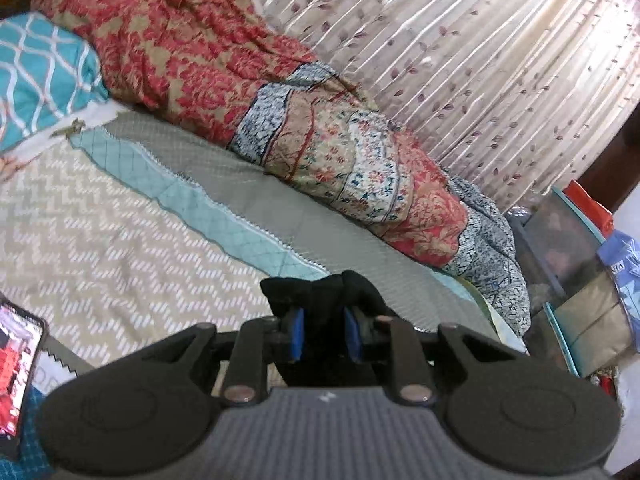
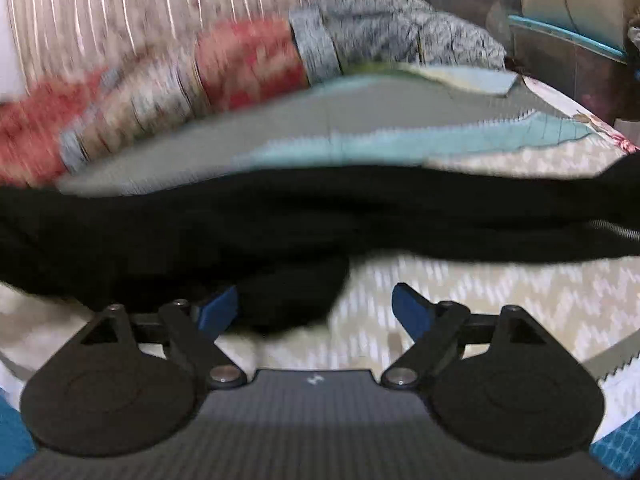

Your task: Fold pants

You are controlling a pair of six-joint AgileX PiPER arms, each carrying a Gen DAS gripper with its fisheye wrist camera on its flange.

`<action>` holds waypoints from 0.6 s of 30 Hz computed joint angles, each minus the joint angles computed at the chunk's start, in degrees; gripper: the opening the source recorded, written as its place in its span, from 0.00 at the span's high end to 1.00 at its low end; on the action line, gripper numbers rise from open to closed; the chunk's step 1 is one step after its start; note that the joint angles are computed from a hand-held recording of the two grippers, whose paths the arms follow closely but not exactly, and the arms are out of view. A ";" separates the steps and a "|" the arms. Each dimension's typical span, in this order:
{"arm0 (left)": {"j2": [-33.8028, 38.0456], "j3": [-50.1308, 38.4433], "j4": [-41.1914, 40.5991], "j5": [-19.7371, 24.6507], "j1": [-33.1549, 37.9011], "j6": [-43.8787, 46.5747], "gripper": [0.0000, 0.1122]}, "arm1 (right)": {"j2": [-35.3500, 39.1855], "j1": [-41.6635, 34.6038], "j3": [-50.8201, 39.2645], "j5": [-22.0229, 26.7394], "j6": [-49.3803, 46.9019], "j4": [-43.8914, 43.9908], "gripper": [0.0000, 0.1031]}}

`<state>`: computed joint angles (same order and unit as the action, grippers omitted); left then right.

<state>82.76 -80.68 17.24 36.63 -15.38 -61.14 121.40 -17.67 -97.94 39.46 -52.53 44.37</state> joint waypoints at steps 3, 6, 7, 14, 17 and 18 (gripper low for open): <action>-0.12 -2.27 1.55 1.51 -1.24 0.37 0.83 | 3.09 4.64 -1.22 -5.10 2.82 -8.48 0.18; 0.40 -5.34 2.23 3.28 -1.68 1.53 0.83 | 2.44 7.67 1.63 -11.81 -5.23 -5.06 0.62; 0.77 -6.69 1.95 4.12 -1.58 2.28 0.83 | 2.44 8.29 0.40 -10.73 -4.54 -6.34 0.86; -0.03 -12.05 6.34 9.38 -0.60 3.78 0.83 | -6.15 -1.53 -6.98 2.49 -5.97 4.89 0.87; 0.08 -11.80 5.45 11.66 -0.32 4.53 0.83 | -9.33 -7.29 -10.00 -1.05 -3.68 5.51 0.98; 0.09 -11.17 5.03 12.37 -0.62 5.14 0.83 | -8.73 -8.58 -12.74 -2.74 -1.30 3.64 0.98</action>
<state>82.85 -91.85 22.27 49.00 -16.00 -56.00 112.67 -26.25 -110.67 36.72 -53.83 48.01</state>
